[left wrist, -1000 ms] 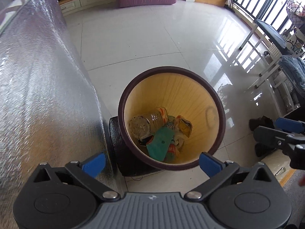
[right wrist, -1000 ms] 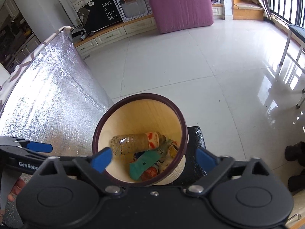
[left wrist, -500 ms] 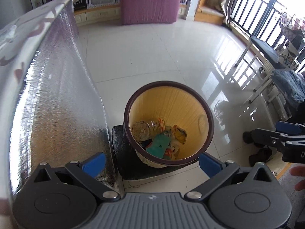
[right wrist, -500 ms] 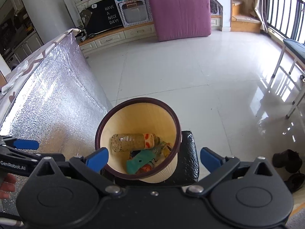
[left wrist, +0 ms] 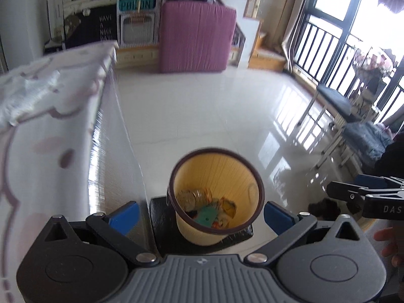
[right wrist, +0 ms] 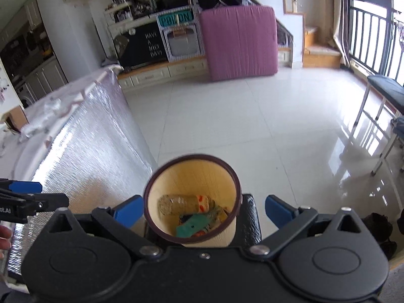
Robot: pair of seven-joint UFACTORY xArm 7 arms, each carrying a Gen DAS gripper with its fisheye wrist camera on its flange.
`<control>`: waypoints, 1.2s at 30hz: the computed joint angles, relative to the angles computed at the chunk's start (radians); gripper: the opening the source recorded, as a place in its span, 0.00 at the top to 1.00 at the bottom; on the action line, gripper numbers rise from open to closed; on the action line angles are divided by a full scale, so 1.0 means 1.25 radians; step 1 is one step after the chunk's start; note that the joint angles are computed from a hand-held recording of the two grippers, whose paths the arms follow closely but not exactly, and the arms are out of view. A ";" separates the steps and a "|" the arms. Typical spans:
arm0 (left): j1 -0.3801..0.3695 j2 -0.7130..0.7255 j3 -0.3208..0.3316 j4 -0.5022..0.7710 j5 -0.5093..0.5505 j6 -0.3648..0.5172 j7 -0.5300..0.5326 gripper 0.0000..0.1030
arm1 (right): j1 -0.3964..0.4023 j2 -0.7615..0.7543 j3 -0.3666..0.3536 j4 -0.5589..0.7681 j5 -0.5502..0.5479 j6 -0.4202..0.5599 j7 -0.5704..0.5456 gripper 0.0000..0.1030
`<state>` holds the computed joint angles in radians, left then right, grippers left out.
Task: Collect trash
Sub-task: 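Withdraw both tools from the wastebasket back toward the table, then move the left tool to the cardboard box while the right tool approaches the white tissue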
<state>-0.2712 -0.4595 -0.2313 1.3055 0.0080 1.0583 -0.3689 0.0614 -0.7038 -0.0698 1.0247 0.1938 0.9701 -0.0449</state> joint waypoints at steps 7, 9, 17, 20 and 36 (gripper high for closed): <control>0.033 -0.096 0.025 -0.003 0.022 0.001 0.024 0.00 | 0.024 -0.028 0.028 0.024 0.006 -0.031 0.016 0.00; 0.051 -0.120 0.036 -0.006 0.026 0.003 0.031 0.00 | 0.040 -0.025 0.039 0.034 0.009 -0.048 0.015 0.00; 0.132 -0.193 0.081 -0.012 0.049 0.008 0.062 0.00 | 0.145 0.041 0.074 0.078 0.068 -0.157 -0.008 0.00; 0.166 -0.197 0.104 -0.011 0.059 0.003 0.077 0.00 | 0.172 0.086 0.096 0.110 0.075 -0.192 -0.008 0.00; 0.308 -0.001 0.221 0.097 0.025 -0.133 0.013 0.00 | 0.257 0.519 0.174 0.531 0.102 -0.183 -0.125 0.00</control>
